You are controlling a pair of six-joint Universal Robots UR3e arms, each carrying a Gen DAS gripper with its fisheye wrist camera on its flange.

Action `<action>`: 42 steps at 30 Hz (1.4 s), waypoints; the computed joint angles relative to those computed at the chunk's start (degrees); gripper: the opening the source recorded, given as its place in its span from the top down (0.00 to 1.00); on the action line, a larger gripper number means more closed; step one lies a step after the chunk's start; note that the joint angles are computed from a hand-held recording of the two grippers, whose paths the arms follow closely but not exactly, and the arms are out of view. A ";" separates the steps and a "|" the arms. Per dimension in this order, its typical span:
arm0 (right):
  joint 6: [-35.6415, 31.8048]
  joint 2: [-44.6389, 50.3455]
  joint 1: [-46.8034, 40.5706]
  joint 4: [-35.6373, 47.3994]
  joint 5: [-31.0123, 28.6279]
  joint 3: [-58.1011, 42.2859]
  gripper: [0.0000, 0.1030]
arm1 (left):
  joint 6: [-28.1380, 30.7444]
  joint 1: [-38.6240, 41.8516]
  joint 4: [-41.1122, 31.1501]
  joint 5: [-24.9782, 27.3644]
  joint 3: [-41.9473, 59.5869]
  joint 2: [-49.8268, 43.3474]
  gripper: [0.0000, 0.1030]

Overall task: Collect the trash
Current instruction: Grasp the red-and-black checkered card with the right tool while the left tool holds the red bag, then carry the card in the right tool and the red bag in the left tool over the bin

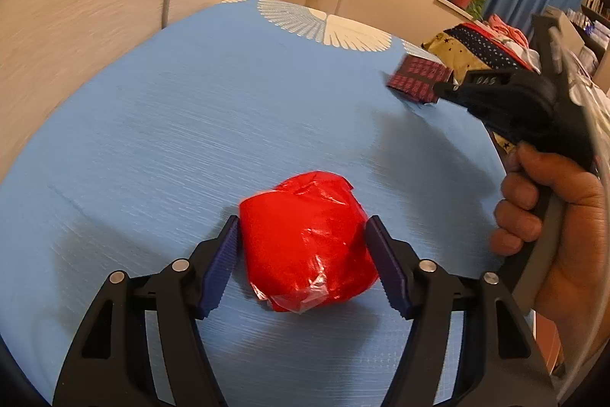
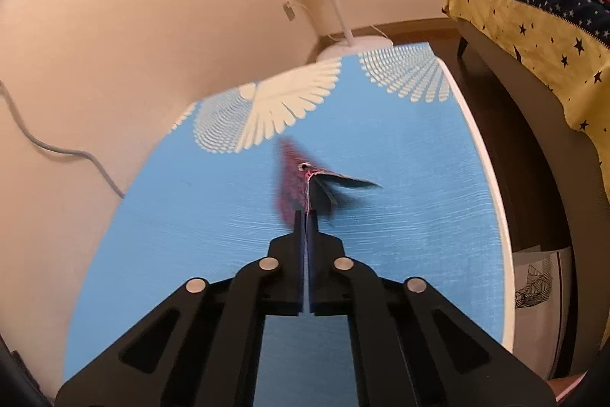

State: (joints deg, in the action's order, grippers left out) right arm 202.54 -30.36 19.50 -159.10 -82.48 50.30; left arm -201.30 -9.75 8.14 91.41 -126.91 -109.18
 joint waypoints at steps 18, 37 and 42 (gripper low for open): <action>-1.70 -40.67 3.06 -17.04 -8.69 55.18 1.00 | 2.16 -2.36 4.00 -1.00 -3.86 4.30 0.49; 7.52 -78.73 5.33 -5.79 -21.35 84.98 1.00 | 3.39 -8.56 6.04 -0.28 -6.81 8.45 0.80; 8.05 -82.03 5.54 -5.01 -22.68 86.98 1.00 | 3.42 -10.77 7.02 1.08 -6.44 8.94 0.82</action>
